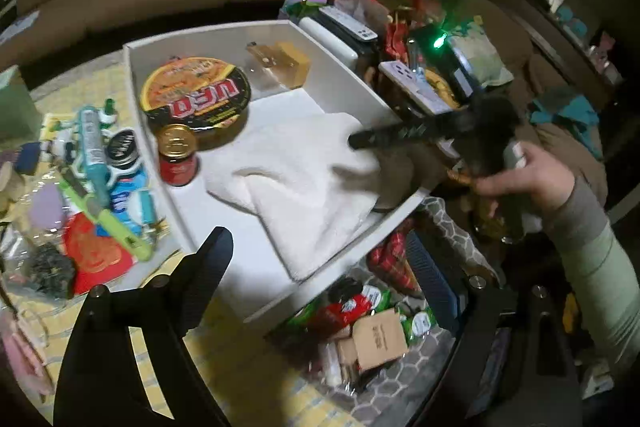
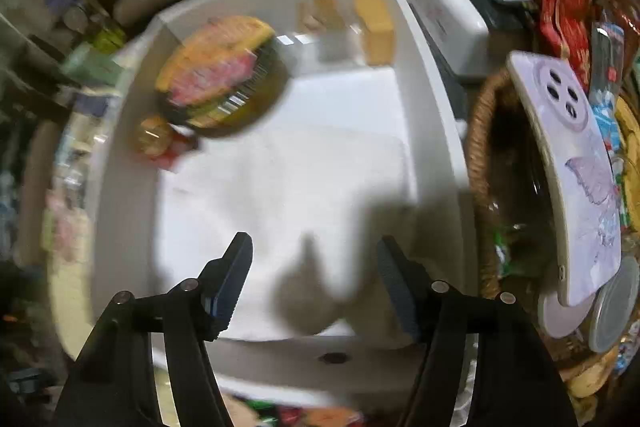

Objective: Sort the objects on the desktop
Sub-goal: 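Regrasp the towel edge with the right gripper and lift it, then spread the towel across the box floor with the right gripper, release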

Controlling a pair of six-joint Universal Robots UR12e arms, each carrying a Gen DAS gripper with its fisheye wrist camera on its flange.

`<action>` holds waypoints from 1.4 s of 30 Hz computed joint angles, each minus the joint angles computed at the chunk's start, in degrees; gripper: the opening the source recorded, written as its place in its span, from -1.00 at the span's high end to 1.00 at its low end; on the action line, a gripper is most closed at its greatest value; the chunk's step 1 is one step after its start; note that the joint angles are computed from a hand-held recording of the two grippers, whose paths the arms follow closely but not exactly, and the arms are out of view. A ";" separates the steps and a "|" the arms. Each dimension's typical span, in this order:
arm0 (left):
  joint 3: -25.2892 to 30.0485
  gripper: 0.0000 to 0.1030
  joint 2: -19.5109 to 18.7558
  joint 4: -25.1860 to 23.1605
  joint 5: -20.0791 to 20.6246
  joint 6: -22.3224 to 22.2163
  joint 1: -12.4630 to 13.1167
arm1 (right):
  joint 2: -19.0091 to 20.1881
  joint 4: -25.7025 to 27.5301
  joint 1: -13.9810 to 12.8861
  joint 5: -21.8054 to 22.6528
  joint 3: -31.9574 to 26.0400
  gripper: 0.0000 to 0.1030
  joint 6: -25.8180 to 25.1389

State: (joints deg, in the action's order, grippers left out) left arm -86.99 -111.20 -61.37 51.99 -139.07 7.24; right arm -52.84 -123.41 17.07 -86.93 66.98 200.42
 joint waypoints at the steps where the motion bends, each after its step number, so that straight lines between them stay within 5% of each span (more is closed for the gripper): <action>1: 0.26 -0.69 -0.48 -0.26 -0.57 -0.15 -0.28 | 0.51 0.86 0.14 -1.20 -0.51 -0.29 -0.02; 11: 1.26 -0.69 -2.22 -1.95 -1.61 -0.30 -1.23 | 6.58 6.96 2.21 -13.13 -7.59 -0.37 -4.76; 12: 1.23 -0.69 -2.26 -1.91 -1.57 -0.36 -1.22 | 6.89 6.81 2.39 -13.63 -7.94 -0.18 -5.68; 13: 1.15 -0.69 -2.27 -1.84 -1.48 -0.46 -1.18 | 7.00 6.13 2.24 -12.22 -8.02 0.61 -6.58; 14: 1.09 -0.69 -2.26 -1.88 -1.52 -0.48 -1.11 | 6.86 5.76 2.02 -10.45 -7.82 0.87 -6.62; 21: 0.01 -0.73 -1.58 -0.20 -3.77 -0.08 -0.47 | 2.36 -8.27 -0.59 11.64 -0.84 0.82 -3.20; 24: -1.77 -0.99 -0.43 3.79 -5.73 -1.45 -0.16 | 0.98 -12.79 -1.11 19.34 -0.21 0.82 -0.01; 28: -4.87 -1.00 1.66 13.78 -6.40 -4.32 -0.12 | -0.25 -18.43 -0.97 26.97 -0.93 0.82 4.25; 30: -6.65 -1.00 2.63 20.00 -4.64 -4.96 -0.65 | -0.41 -19.85 -0.48 28.13 -2.02 0.82 5.75; 34: -10.67 -1.00 3.68 37.12 5.56 -9.11 -3.53 | -0.46 -20.19 0.56 27.60 -4.68 0.82 7.12; 38: -10.85 -1.00 2.06 45.60 11.61 -14.83 -5.58 | -0.57 -22.10 0.74 27.90 -5.92 0.83 9.62; 40: -8.78 -0.97 0.54 42.26 11.44 -15.55 -5.68 | -1.16 -20.85 1.03 25.83 -6.32 0.83 8.39; 42: -6.07 -0.39 -0.53 33.95 13.49 -15.11 -5.82 | -1.65 -19.01 1.09 24.09 -6.48 0.80 7.77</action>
State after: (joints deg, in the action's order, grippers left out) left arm -93.06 -111.73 -27.42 65.48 -154.18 1.42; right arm -54.49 -142.42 18.16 -62.84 60.49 208.19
